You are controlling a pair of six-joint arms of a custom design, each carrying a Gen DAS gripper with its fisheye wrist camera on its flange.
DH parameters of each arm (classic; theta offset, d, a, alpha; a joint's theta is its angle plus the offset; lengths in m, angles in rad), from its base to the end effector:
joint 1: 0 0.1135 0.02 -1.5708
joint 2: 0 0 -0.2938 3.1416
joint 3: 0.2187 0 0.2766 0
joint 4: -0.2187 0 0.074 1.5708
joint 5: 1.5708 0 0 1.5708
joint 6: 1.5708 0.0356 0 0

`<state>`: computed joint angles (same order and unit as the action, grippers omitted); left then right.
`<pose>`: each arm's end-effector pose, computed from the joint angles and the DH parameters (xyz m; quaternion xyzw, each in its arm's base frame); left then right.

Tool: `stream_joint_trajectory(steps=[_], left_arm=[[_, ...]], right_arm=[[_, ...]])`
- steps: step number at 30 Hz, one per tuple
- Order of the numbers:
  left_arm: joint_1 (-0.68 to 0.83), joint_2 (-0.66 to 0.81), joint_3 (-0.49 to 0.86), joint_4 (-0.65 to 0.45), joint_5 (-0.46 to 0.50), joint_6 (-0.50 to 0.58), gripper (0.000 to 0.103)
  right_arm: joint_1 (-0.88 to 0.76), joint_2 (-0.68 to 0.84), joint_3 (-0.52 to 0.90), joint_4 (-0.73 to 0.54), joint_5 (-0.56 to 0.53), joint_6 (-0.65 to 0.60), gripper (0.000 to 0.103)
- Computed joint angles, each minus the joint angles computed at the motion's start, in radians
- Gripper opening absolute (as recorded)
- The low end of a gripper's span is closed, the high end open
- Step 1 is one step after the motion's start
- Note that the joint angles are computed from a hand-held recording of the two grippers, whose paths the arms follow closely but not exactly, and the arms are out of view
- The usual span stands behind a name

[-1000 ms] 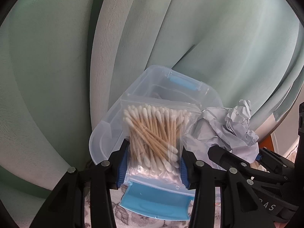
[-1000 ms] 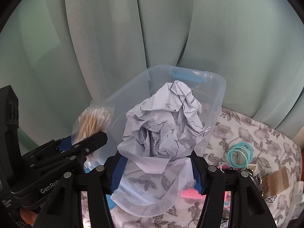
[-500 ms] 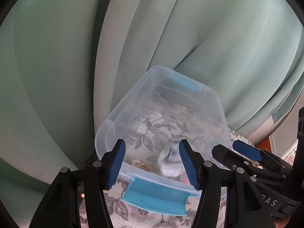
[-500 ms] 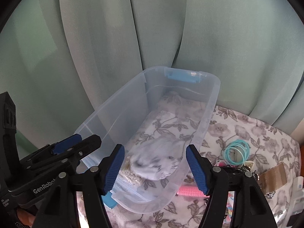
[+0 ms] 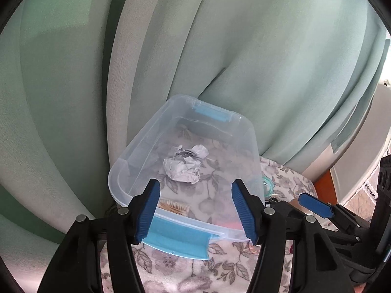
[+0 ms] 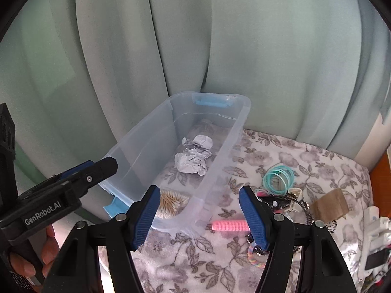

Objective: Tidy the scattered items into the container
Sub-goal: 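Withdraw both tools from the box back toward the remaining items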

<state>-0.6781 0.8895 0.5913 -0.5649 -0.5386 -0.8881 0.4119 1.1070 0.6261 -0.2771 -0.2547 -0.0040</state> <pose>0.1506 -0.0979 0.2403 -0.1864 0.8896 -0.0588 0.4128 0.2113 0.1021 0.2300 -0.2372 0.8811 0.1937 0.3603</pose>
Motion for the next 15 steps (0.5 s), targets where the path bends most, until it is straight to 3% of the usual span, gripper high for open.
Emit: stream_joint_trajectory(steps=[10,15], left_arm=[[-0.272,0.124,0.178,-0.135,-0.142,-0.127,0.062],[-0.326,0.192,0.229,-0.11,-0.112,-0.174,0.062]], right_arm=[[-0.448,-0.303,-0.026,-0.177,-0.267,-0.044,0.071],[-0.78,-0.349,-0.011,-0.261,-0.502,-0.14,0.071]])
